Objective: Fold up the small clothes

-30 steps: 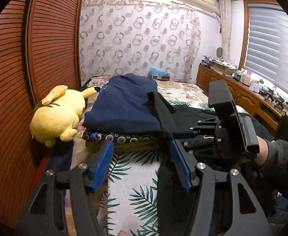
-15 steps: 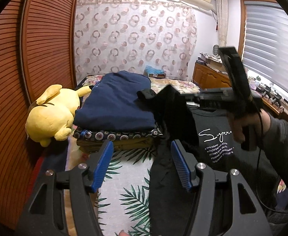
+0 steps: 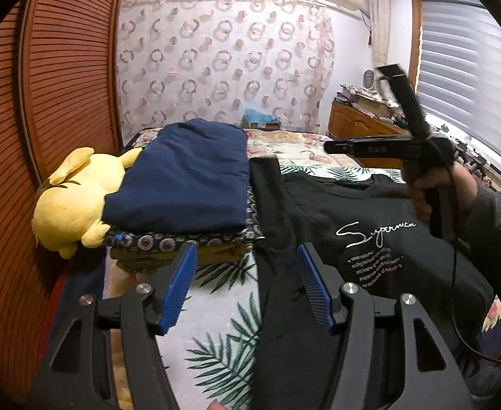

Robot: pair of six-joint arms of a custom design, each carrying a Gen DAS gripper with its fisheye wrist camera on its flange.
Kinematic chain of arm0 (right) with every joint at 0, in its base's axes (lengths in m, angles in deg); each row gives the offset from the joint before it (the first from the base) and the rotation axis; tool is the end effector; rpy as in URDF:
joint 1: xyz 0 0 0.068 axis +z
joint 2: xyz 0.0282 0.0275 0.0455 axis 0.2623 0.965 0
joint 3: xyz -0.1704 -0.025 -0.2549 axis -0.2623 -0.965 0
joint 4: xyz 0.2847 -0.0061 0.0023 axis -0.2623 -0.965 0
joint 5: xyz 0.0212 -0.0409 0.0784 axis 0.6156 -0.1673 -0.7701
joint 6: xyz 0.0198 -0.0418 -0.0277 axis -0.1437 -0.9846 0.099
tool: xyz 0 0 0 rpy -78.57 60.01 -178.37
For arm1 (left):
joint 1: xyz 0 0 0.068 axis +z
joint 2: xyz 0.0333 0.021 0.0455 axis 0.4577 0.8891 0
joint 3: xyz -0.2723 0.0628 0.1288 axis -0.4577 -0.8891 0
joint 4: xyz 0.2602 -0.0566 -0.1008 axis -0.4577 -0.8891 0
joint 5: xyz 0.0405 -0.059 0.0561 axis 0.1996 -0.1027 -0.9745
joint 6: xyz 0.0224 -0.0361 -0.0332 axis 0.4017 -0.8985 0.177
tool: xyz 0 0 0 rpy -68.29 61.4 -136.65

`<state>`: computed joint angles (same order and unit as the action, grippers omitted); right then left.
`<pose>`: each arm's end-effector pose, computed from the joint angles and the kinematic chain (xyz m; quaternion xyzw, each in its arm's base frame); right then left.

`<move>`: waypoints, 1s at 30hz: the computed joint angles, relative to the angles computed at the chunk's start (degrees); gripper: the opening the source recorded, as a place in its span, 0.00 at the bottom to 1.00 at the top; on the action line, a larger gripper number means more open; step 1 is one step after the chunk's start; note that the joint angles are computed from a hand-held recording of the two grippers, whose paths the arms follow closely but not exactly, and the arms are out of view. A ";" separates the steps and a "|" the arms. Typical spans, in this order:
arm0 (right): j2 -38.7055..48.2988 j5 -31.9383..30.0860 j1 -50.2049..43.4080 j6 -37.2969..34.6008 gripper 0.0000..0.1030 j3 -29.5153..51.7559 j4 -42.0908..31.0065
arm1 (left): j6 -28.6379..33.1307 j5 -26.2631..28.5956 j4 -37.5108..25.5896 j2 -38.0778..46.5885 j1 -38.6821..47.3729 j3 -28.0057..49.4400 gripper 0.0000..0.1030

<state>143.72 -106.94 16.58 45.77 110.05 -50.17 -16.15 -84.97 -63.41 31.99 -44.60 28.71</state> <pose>0.3032 0.0228 0.1872 -0.2748 0.8591 0.1313 0.4112 0.0770 -0.1512 0.1717 0.0349 0.8795 -0.0698 0.4694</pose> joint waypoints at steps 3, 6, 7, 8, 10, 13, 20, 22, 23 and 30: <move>-3.84 -4.30 -4.68 -3.73 0.47 -1.22 -3.33 | 1.80 1.32 3.24 2.72 0.66 0.51 0.59; -7.56 -9.19 -11.61 -10.29 0.47 -2.25 -8.60 | 4.12 3.28 7.07 5.92 1.88 1.08 0.59; -8.61 -11.13 -14.90 -13.18 0.47 -2.38 -10.93 | 4.86 3.96 8.39 6.91 2.30 1.22 0.59; -9.27 -12.77 -17.66 -15.52 0.47 -2.30 -12.91 | 5.61 4.84 9.87 8.25 2.76 1.48 0.59; -9.62 -16.12 -24.39 -20.94 0.49 -1.80 -16.81 | 6.98 6.39 12.41 10.86 3.56 2.11 0.59; -7.84 -20.12 -34.70 -28.76 0.54 -0.16 -21.65 | 9.18 9.00 15.99 15.78 4.89 3.91 0.59; 2.06 -21.72 -49.93 -39.23 0.55 6.20 -25.90 | 13.24 13.97 19.88 25.07 7.47 9.33 0.59; 5.65 -21.88 -53.32 -40.97 0.55 8.81 -26.93 | 13.92 15.29 20.50 27.20 8.03 10.48 0.59; 7.24 -21.73 -54.60 -41.56 0.55 9.95 -27.28 | 14.18 16.06 20.75 28.28 8.38 11.10 0.59; 18.69 -17.99 -60.81 -42.92 0.55 17.93 -27.00 | 14.82 20.42 20.99 34.40 10.50 14.64 0.59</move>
<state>162.41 -124.92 -44.23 2.85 127.98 -77.17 -1.33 -64.55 -42.42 66.39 -34.10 43.36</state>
